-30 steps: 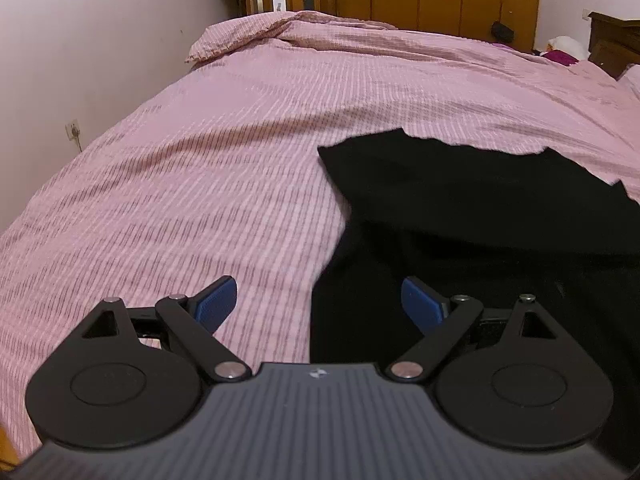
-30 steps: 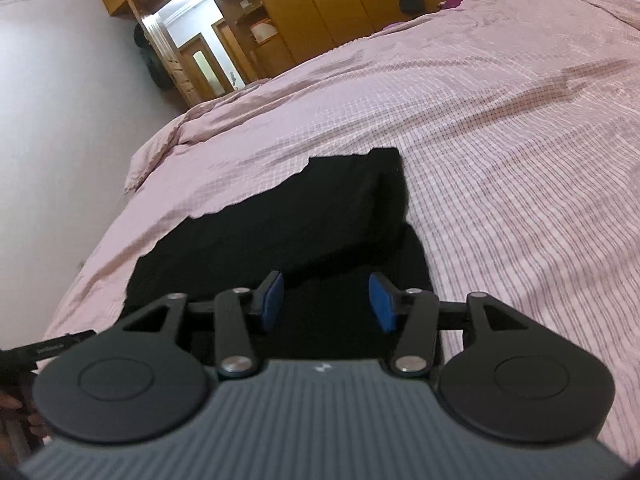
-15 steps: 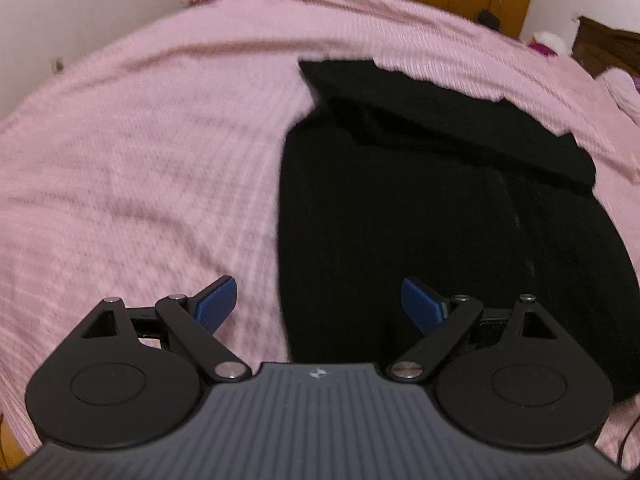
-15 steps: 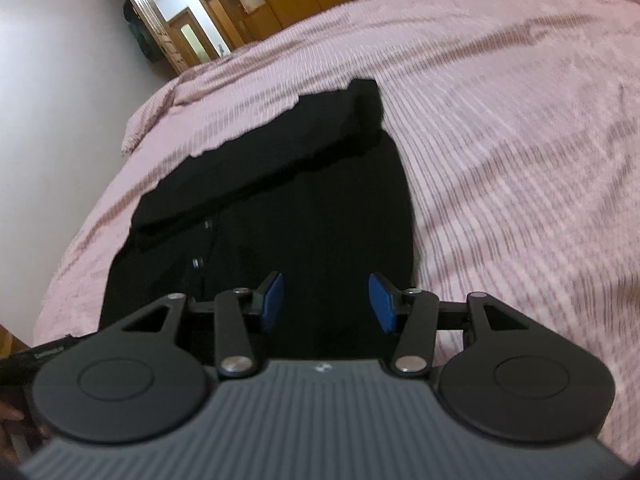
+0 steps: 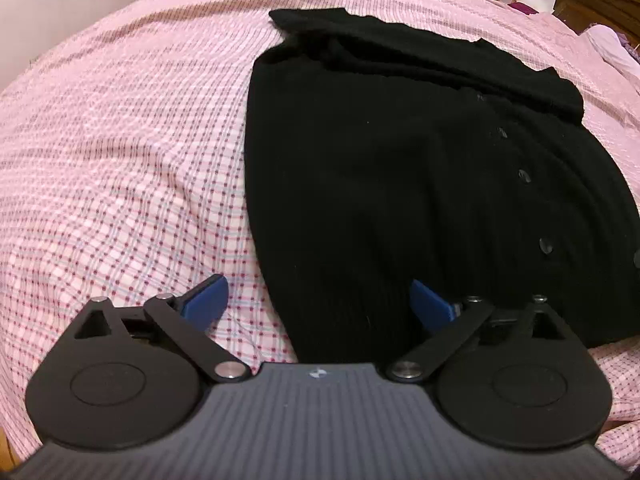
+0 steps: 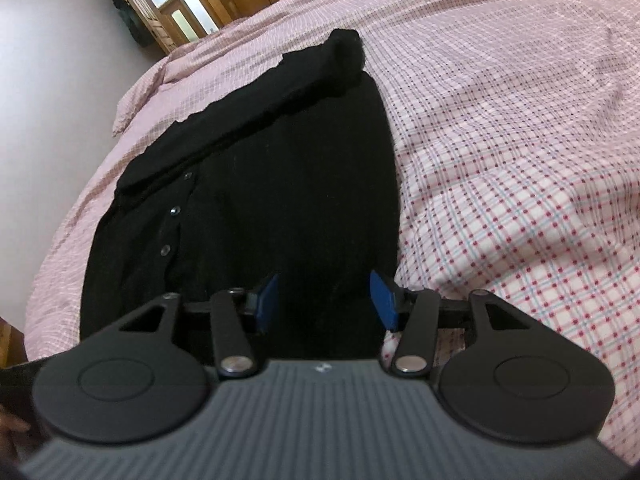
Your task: Fold small clothes
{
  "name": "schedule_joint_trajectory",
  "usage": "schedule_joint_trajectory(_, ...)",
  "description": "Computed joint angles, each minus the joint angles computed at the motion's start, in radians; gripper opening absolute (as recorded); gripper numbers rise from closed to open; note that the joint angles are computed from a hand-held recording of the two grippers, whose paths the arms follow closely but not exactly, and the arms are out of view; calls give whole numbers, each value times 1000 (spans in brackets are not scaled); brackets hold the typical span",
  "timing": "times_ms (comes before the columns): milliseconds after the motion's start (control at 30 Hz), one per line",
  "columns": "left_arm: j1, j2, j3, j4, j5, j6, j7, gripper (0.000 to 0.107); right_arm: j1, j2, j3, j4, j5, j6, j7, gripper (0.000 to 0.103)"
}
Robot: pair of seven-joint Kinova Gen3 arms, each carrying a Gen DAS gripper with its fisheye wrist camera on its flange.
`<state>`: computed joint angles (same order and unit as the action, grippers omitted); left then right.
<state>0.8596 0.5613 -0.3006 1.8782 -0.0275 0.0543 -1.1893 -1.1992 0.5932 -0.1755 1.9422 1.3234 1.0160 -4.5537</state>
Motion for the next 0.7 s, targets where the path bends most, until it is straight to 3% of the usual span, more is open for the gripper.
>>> schedule_joint_trajectory(67, -22, -3, 29, 1, 6, 13, -12, 103, -10, 5, 0, 7, 13, 7, -14, 52)
schedule_joint_trajectory(167, 21, 1, -6, 5, -17, 24, -3, 103, -15, 2, -10, 9, 11, 12, -6, 52)
schedule_joint_trajectory(400, 47, 0, -21, 22, -42, 14, 9, 103, -56, -11, -14, -94, -158, 111, 214, 53)
schedule_joint_trajectory(500, 60, 12, -31, 18, -41, 3, 8, 103, -60, -13, -2, -77, -158, 76, 211, 53)
schedule_joint_trajectory(700, -18, -11, 52, 63, 6, -73, -56, 101, -47, 0, 21, -47, -106, 0, 161, 55)
